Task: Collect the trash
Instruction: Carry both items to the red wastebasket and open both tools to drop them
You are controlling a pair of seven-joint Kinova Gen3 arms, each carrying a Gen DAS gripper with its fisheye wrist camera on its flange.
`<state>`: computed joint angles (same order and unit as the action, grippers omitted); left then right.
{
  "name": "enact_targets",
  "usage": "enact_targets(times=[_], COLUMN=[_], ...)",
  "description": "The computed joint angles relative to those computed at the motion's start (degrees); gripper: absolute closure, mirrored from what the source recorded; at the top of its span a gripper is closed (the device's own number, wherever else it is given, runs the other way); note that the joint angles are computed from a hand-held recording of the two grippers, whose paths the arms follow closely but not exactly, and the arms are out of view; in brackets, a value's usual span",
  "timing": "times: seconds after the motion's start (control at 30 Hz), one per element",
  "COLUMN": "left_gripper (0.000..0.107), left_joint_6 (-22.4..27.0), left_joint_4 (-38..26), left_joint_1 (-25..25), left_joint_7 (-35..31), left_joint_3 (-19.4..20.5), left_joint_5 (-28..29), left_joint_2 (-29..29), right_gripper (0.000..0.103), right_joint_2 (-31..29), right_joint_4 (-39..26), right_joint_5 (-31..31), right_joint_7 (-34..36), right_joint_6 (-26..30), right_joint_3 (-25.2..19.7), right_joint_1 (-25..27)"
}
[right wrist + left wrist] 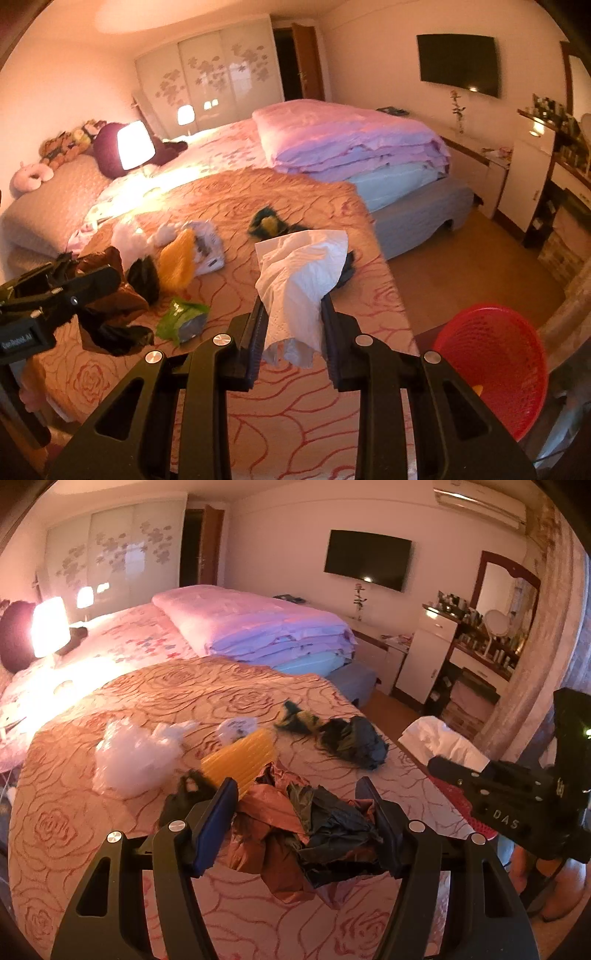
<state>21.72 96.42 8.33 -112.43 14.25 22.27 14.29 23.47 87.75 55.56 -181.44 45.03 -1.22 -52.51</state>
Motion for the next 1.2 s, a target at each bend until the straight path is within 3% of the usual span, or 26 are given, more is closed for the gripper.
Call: enact_targets(times=[0.6, 1.2], left_gripper=[0.044, 0.044], left_joint_6=[4.5, 12.2], left_joint_4=[-10.8, -22.8], left_joint_1=[5.1, 12.9], left_joint_7=[0.2, 0.5], left_joint_3=[2.2, 2.3], left_joint_5=[-2.3, -5.4], left_joint_2=[7.1, 15.0], right_gripper=[0.076, 0.076], right_joint_2=[-5.1, -9.4], right_joint_4=[5.7, 13.5], right_joint_5=[6.1, 5.6], right_joint_7=[-11.1, -20.7], right_joint_6=[10.9, 19.0], right_joint_3=[-2.9, -7.3], right_joint_1=[1.7, 5.0])
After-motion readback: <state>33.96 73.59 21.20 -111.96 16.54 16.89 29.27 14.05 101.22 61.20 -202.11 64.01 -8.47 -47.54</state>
